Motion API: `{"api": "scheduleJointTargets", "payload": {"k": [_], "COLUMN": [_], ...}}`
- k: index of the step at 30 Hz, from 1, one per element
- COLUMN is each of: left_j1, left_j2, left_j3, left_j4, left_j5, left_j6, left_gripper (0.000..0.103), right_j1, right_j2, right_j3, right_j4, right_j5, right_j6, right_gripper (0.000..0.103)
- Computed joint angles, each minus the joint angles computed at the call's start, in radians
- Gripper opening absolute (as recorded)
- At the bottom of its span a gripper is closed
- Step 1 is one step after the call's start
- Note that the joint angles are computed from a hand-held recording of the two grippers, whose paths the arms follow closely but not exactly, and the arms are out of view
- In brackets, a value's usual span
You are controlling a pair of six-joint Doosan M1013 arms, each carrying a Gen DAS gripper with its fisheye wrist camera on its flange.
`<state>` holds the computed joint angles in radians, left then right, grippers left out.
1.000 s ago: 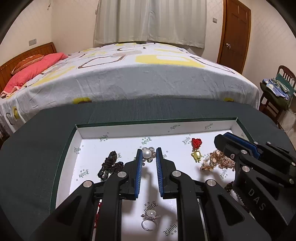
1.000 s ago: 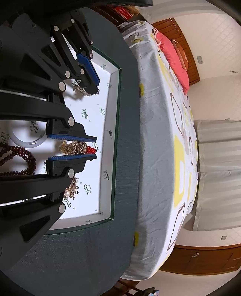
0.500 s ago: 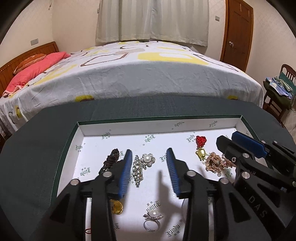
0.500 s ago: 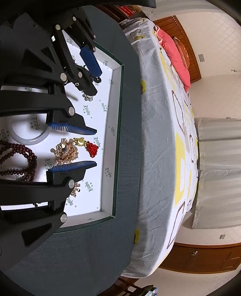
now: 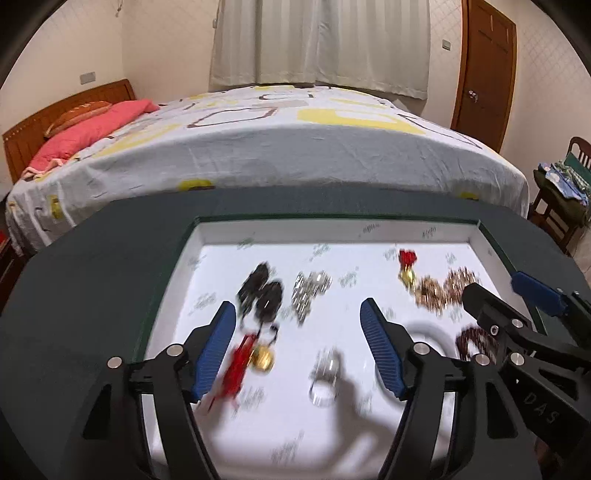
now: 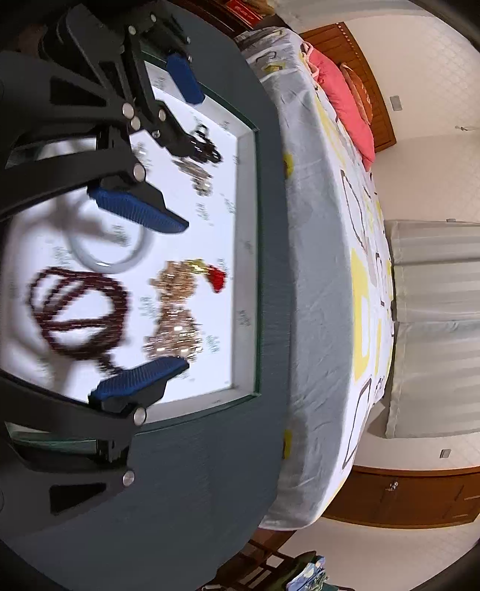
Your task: Organize jewelry
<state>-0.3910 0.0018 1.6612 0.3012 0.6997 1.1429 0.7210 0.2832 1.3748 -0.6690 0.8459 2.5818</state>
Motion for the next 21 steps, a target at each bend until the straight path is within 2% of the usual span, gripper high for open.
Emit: {"api": "scheduleJointTargets", "payload": {"k": [3,11,15,21], "left_j1": [-0.006,-0.044,-0.074,-0.115], "left_j2": [-0.046,-0.156,-0.218,-0.294], "left_j3": [0.037,0.093,0.107,0.121], "left_j4": [0.013,0.082,0.131,0.225], "left_j5": [-0.004,0.038,0.045,0.101], "left_j6": [-0.026,-0.106,-0.147,-0.217], "left_gripper": [0.074,0.075,0.075,0.076], "right_j1": [0.026,0.088,0.129,0.192], "right_j2": [-0.026,-0.098,-0.138,-0.201], "right_j3": [0.029,0.087,0.103,0.124], "right_j4": [-0.035,-0.072,-0.129,-0.24], "right_j5": [0.022,0.055,0.082,0.128], "right_j6": [0.041,0.094,0.122,0.174], "right_gripper": [0.079,0.08,0.082,0.083]}}
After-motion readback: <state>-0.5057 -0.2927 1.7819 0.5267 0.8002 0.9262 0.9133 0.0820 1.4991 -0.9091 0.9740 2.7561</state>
